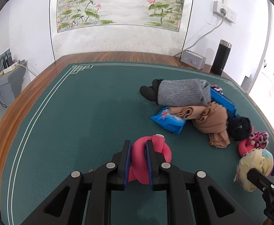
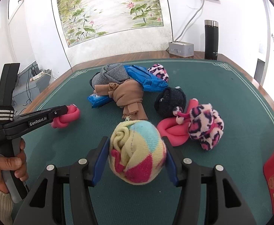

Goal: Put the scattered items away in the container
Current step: 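Carry the pink ring and striped ball to the red tin and release both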

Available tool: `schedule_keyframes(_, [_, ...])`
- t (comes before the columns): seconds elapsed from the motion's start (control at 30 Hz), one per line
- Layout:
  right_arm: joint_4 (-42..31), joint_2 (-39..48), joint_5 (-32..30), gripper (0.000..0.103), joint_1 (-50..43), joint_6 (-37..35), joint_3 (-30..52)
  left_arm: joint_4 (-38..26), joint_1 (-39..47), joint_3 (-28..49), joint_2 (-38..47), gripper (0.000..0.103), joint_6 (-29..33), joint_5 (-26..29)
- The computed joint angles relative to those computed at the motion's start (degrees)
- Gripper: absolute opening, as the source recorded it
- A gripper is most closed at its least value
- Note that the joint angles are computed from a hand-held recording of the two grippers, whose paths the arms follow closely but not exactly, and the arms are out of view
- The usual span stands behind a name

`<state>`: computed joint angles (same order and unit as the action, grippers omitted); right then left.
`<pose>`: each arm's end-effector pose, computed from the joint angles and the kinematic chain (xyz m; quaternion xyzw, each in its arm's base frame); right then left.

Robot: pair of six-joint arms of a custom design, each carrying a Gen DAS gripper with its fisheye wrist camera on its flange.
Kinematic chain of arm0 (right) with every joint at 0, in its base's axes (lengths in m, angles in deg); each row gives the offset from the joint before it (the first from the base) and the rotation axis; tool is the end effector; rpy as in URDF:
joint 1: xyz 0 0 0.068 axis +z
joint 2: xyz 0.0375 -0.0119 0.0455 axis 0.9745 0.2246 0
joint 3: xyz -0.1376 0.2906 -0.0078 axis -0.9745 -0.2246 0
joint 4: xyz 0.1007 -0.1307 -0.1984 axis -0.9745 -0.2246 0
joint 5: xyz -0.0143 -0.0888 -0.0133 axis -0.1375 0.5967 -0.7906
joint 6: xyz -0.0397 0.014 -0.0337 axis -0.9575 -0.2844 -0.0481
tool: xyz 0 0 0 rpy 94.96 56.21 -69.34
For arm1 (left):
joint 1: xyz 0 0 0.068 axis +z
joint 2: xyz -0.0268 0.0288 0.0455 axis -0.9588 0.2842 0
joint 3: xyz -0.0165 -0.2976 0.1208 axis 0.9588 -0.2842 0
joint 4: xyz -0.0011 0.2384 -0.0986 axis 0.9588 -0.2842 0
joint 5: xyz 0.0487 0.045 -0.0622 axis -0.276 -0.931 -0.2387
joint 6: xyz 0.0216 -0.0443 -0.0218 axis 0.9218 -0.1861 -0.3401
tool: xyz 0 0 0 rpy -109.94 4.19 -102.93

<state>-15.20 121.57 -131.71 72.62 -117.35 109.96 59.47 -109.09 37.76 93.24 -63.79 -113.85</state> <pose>0.3282 0.0005 0.0716 -0.3992 0.8081 0.2602 0.3462 0.2060 -0.1168 0.0576 -0.3563 0.8447 0.0978 0.3873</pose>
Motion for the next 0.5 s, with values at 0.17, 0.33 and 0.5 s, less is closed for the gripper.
schedule_keyframes(0.17, [2.1,-0.9,-0.4,0.059,-0.9,1.1,-1.1,2.0,-0.5,0.4,-0.7,0.016,2.4,0.7])
schedule_keyframes(0.33, [4.0,-2.0,-0.7,0.059,-1.7,2.3,-2.3,1.8,-0.9,1.5,-1.1,0.016,3.0,0.9])
schedule_keyframes(0.5, [7.5,-3.2,-1.2,0.059,-2.5,3.7,-4.1,-0.4,-2.4,2.7,-2.2,0.016,2.6,-0.2])
